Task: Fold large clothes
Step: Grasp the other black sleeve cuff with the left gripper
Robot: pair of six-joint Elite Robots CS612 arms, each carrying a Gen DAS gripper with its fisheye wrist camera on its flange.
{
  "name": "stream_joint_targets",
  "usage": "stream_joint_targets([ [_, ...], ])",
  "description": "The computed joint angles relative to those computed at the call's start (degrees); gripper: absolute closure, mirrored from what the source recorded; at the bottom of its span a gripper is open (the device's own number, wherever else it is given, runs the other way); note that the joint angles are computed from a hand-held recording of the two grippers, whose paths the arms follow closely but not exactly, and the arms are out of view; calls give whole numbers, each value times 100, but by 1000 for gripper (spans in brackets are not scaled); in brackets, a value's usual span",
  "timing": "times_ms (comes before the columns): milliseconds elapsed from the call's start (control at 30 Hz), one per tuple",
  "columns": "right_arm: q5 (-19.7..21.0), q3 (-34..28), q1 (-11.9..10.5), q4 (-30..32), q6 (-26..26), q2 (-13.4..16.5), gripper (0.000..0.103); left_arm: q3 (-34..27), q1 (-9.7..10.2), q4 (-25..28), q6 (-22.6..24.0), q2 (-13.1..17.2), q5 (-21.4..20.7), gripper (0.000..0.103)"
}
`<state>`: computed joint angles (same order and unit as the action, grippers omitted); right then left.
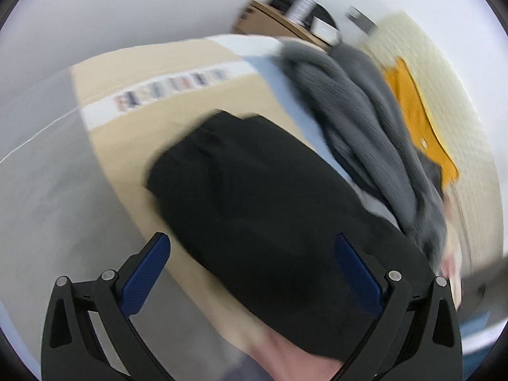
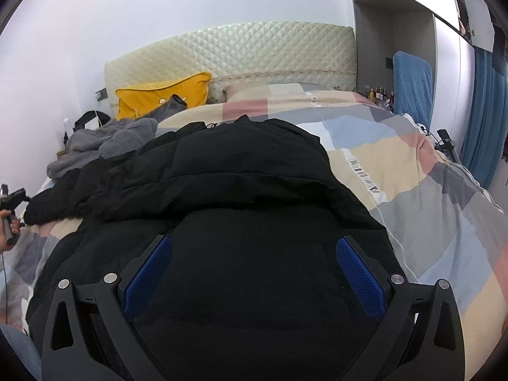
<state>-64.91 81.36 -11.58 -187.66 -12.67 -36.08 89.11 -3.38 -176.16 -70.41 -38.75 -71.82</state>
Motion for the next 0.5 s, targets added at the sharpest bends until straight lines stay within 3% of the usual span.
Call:
stream_joint_targets([
  [100, -155, -26, 44, 27, -63, 16, 0, 165, 47, 304, -601, -52, 306, 1],
  [200, -168, -46, 49, -22, 0, 30, 0, 281, 180, -237, -828, 41, 71, 1],
  [333, -235, -92, 78, 77, -4, 44, 0, 194, 266, -1208, -407, 250, -312, 2],
  [400, -276, -83, 100, 92, -59, 37, 0, 41, 275, -1235, -199, 320, -523, 14],
  [433, -287, -76, 105, 90, -92, 33, 0, -64, 276, -1188, -137, 367, -659, 15],
  [500, -257, -62, 109, 91, -132, 25, 0, -260, 237, -758, -30, 394, -771, 21],
])
